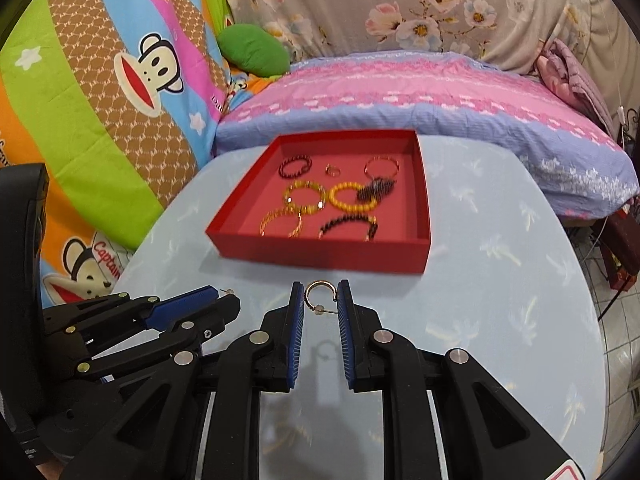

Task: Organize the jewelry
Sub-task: 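Carry both hoop earrings into the red box and open both tools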

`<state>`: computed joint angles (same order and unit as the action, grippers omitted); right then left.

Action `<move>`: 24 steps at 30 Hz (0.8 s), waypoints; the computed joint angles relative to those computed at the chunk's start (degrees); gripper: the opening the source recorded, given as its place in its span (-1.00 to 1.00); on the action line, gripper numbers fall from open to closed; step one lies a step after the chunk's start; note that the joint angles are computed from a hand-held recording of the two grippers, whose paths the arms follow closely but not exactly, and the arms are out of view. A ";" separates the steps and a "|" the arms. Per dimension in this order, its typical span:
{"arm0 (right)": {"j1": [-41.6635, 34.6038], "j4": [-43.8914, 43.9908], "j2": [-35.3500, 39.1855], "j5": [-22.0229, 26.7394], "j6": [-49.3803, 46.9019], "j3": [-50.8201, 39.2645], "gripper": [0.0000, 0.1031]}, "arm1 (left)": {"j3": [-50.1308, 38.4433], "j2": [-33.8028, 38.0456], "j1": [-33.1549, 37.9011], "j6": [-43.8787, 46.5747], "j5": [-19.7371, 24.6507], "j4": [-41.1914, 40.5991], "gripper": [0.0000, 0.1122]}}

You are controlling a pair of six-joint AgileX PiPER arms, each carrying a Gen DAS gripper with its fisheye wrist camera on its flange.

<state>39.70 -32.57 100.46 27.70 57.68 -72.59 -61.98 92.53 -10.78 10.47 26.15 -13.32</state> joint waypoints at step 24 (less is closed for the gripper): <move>-13.09 22.27 38.05 21.61 -31.61 -64.07 -0.69 | -59.26 38.25 3.47 -5.86 18.80 7.04 -0.71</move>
